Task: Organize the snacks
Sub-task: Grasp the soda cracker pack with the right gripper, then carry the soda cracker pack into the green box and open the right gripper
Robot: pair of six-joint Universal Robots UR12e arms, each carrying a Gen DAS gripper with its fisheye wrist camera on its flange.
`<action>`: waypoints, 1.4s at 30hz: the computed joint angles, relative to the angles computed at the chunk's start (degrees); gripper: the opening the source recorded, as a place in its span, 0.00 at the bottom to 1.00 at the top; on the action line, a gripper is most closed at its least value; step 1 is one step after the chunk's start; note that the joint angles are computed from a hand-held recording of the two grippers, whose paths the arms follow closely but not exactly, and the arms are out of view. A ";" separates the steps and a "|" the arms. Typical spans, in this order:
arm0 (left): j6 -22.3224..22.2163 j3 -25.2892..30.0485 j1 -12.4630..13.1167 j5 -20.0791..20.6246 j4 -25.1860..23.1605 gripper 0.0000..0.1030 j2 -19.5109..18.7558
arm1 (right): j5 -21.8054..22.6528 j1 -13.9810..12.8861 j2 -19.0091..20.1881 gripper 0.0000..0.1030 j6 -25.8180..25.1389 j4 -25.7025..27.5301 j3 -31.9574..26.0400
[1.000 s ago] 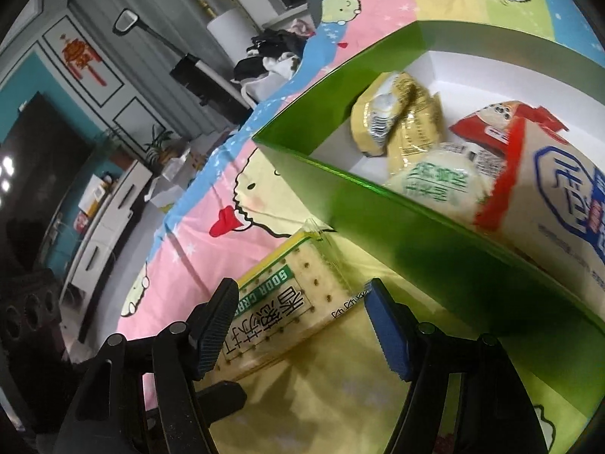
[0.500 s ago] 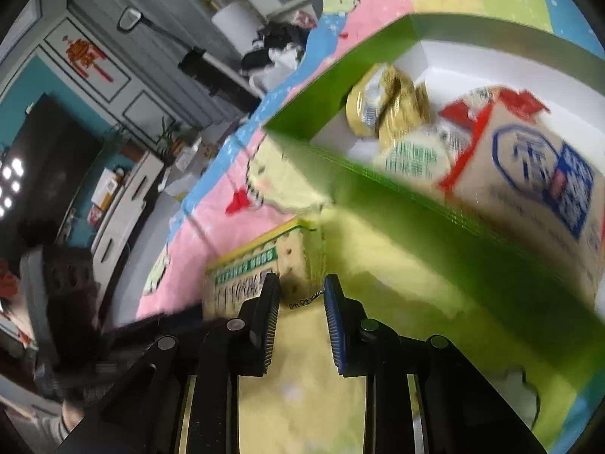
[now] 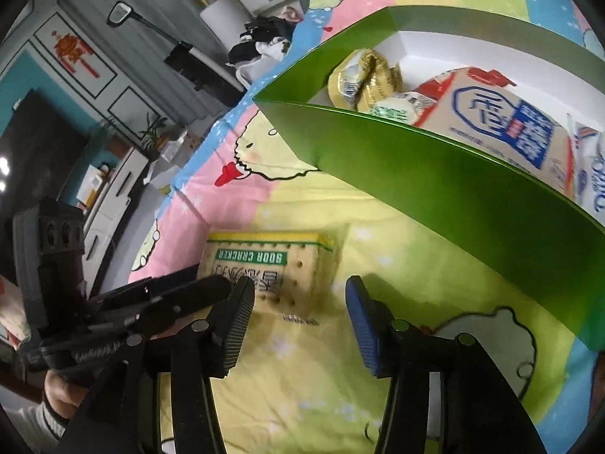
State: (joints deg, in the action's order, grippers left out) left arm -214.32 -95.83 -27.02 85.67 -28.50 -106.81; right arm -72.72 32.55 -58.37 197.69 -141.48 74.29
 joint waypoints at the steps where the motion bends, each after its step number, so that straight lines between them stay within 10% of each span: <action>1: 0.32 0.12 -0.08 0.19 -0.15 0.47 -0.08 | -0.06 0.05 0.44 0.50 0.11 0.42 -0.45; 42: 9.11 3.53 -5.53 5.60 6.89 0.45 -0.25 | -11.43 1.81 -9.02 0.37 7.45 -18.52 12.32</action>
